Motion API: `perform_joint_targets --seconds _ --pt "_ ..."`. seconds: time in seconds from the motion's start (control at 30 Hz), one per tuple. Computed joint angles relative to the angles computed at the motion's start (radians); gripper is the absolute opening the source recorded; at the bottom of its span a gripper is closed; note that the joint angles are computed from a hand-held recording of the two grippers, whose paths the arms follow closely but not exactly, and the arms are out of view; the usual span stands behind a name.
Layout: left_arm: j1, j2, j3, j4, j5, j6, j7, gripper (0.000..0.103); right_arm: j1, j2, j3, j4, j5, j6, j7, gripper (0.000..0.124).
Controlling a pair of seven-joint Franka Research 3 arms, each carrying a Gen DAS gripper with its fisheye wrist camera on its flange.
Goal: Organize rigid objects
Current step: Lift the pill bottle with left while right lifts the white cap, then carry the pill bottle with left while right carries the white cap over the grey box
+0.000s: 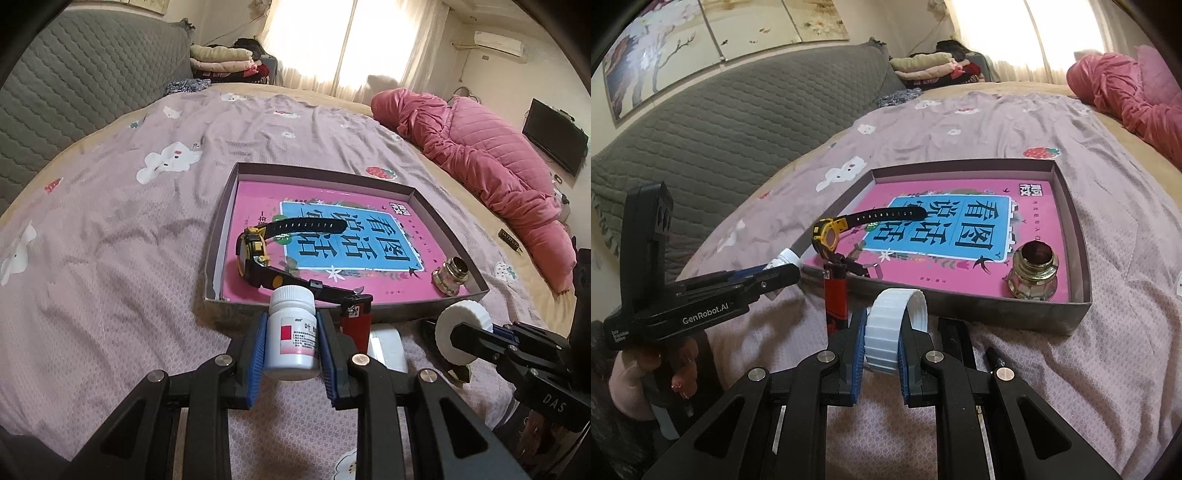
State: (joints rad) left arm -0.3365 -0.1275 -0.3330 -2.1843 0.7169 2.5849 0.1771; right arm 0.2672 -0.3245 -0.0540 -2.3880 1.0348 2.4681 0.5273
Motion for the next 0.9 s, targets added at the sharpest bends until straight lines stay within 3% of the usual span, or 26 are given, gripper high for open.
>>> perform_joint_targets --seconds 0.9 --pt "0.020 -0.021 -0.005 -0.010 0.059 0.037 -0.063 0.027 0.011 -0.028 -0.008 -0.008 0.064 0.014 -0.066 0.016"
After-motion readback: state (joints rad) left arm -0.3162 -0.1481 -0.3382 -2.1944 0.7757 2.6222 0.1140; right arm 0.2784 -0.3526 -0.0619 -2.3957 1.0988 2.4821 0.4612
